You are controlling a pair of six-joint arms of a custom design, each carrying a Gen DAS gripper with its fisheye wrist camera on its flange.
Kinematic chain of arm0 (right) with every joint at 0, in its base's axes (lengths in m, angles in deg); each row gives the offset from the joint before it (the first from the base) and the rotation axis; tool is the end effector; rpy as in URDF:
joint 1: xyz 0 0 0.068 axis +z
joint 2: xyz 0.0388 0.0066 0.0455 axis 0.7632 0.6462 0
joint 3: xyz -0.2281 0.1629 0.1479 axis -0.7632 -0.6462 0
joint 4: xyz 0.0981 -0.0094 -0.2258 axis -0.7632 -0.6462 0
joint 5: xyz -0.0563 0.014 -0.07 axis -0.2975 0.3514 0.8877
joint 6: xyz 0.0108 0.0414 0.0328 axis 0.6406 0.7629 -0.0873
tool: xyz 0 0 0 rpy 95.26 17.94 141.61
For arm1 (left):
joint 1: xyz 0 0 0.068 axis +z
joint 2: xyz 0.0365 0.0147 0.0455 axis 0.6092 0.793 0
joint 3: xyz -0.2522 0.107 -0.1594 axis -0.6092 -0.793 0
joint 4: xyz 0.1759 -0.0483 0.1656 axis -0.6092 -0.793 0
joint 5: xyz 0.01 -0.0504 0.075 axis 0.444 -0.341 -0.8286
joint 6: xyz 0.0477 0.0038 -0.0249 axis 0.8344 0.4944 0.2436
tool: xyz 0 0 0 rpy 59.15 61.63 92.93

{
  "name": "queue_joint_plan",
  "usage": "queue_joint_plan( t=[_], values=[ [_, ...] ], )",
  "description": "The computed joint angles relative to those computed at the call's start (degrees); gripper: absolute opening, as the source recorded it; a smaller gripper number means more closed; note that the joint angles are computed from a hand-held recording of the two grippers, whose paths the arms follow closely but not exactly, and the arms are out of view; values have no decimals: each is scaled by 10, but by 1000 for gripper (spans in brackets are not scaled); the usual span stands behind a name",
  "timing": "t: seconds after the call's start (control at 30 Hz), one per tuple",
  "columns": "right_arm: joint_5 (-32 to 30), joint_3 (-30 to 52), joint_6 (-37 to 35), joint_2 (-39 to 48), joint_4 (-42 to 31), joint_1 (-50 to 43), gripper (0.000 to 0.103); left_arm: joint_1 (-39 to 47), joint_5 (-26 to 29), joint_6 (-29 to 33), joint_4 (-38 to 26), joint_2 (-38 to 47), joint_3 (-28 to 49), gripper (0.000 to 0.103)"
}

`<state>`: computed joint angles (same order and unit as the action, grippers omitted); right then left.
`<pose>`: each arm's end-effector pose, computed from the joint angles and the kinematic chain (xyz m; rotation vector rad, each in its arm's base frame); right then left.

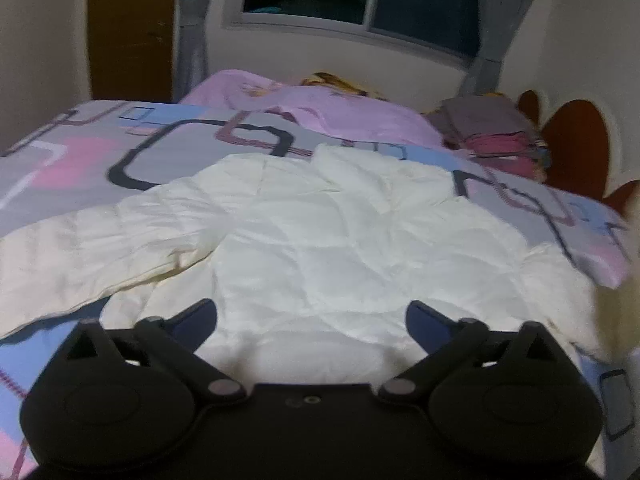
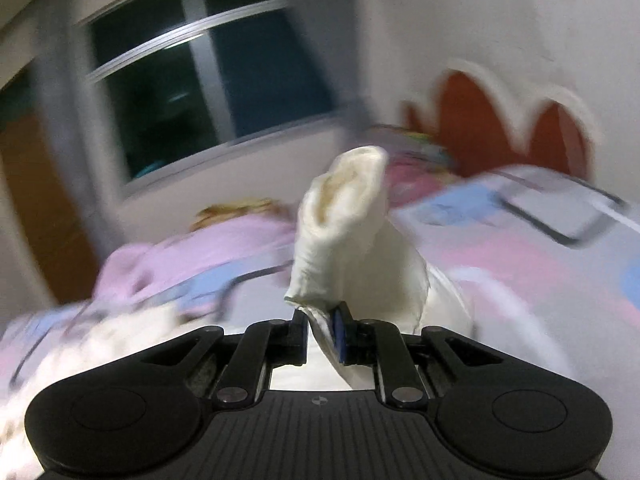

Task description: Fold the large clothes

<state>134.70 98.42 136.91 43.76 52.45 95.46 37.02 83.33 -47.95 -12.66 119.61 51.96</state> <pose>0.1727 0.1348 0.2681 0.5894 1.8957 -0.0313 0.3041 -0.0143 0.2518 0.3363 2.3216 -0.3298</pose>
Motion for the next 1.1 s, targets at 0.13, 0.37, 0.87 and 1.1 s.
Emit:
queue_joint_plan(
  t=[0.13, 0.37, 0.87, 1.1],
  values=[
    [-63, 107, -94, 163, 92, 26, 14, 26, 28, 25, -15, 32, 27, 88],
    [-206, 328, -175, 402, 103, 43, 14, 96, 97, 67, -62, 70, 62, 94],
    [-119, 228, -149, 326, 151, 67, 72, 61, 148, 72, -97, 177, 142, 86],
    [-31, 136, 222, 188, -109, 45, 42, 16, 146, 36, -100, 257, 201, 54]
  ],
)
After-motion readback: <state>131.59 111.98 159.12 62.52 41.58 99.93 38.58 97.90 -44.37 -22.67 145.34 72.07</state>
